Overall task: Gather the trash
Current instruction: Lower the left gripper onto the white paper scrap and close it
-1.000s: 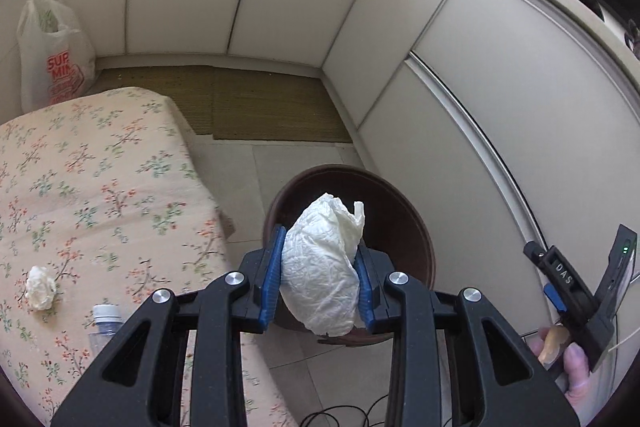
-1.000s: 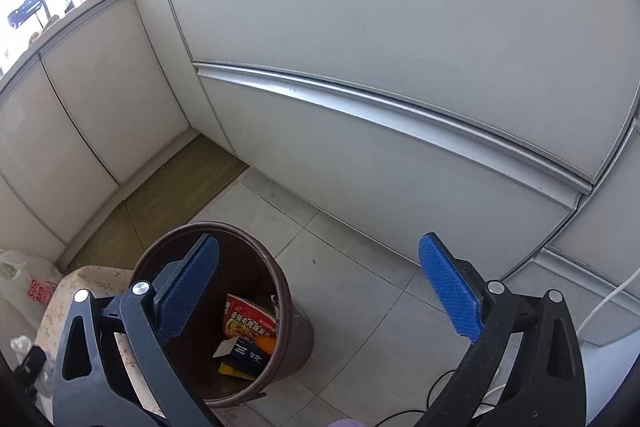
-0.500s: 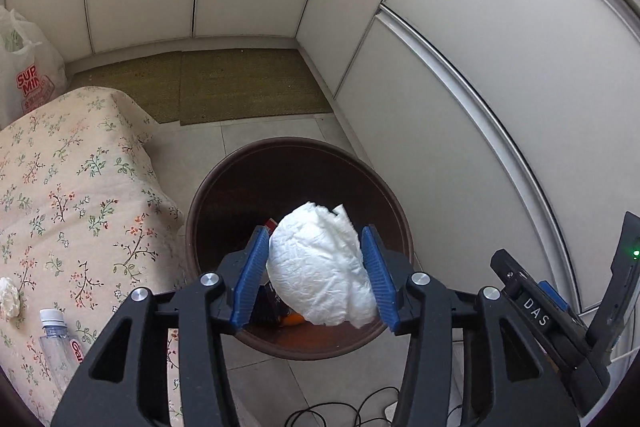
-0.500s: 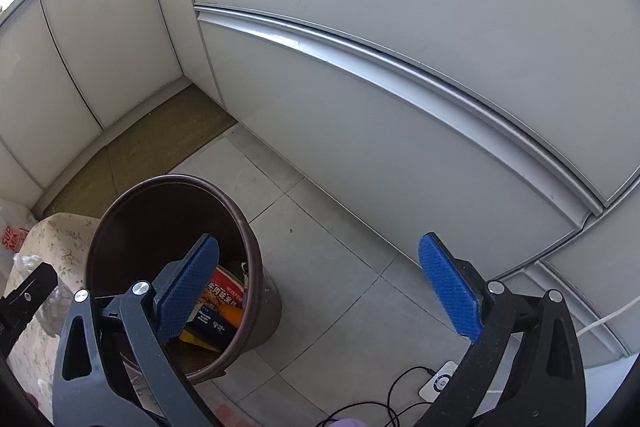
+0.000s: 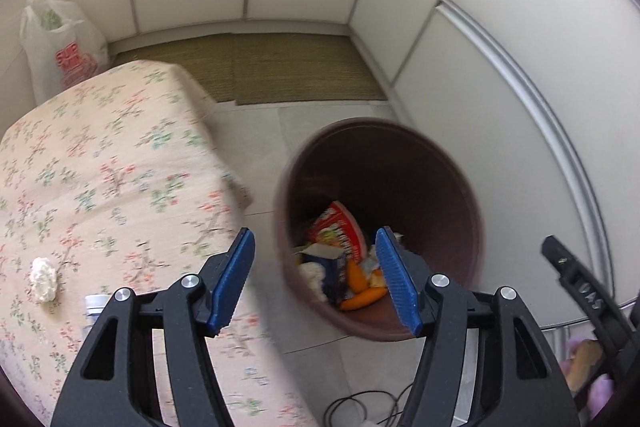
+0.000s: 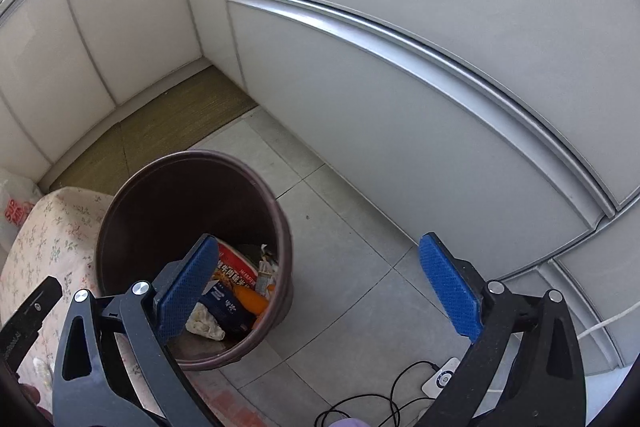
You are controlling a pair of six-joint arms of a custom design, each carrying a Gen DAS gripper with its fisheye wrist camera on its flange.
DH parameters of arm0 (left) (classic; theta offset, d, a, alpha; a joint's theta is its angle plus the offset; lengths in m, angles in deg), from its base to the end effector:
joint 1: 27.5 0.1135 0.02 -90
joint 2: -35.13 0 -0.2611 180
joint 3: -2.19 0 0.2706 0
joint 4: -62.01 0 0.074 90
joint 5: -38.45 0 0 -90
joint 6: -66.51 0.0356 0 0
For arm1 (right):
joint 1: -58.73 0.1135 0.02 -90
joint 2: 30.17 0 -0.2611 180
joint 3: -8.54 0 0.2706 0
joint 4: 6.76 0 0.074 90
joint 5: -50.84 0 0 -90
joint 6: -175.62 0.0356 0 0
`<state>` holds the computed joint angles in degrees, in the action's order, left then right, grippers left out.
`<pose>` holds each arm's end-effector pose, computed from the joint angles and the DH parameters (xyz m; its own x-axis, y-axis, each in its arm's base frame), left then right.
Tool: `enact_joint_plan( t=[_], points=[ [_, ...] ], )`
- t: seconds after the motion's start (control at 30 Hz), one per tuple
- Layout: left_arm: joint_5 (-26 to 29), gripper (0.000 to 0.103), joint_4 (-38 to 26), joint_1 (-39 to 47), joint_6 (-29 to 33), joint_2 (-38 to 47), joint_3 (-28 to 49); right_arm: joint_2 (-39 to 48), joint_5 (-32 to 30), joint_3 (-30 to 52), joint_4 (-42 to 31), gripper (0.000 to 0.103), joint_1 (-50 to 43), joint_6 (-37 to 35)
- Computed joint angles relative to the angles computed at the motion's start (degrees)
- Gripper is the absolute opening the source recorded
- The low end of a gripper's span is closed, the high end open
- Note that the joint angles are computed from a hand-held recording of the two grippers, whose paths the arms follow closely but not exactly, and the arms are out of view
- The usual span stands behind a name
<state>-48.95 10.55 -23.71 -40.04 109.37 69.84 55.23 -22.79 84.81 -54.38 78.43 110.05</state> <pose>0.2754 0.0166 0.2408 -0.7996 -0.3382 -0.4963 -0.2815 0.9410 -0.1876 0.3099 0.1003 0.2404 -0.7904 0.1385 -0.5967 0.1636 0.9864 0.0122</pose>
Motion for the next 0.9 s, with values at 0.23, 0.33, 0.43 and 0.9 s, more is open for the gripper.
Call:
enact_joint_plan(
  t=[0.23, 0.33, 0.43, 0.9],
  points=[
    [0.43, 0.062, -1.46, 17.16, 9.46, -0.34, -4.26, 1.75, 0.74, 2.33, -1.4, 0.096, 7.84, -1.15],
    [1.32, 0.062, -0.88, 26.61, 14.36, 1.32, -4.79, 3.06, 1.7, 3.56, -2.09, 0.096, 11.53, -1.83],
    [1.92, 0.062, 0.25, 34.91, 19.19, 3.76, -4.6, 4.18, 1.6, 4.41, -2.44, 0.096, 15.1, -2.37],
    [9.53, 0.062, 1.88, 54.35, 30.45, 18.36, -0.75, 13.96, -0.63, 13.8, -6.49, 0.096, 29.01, -2.24]
  ],
)
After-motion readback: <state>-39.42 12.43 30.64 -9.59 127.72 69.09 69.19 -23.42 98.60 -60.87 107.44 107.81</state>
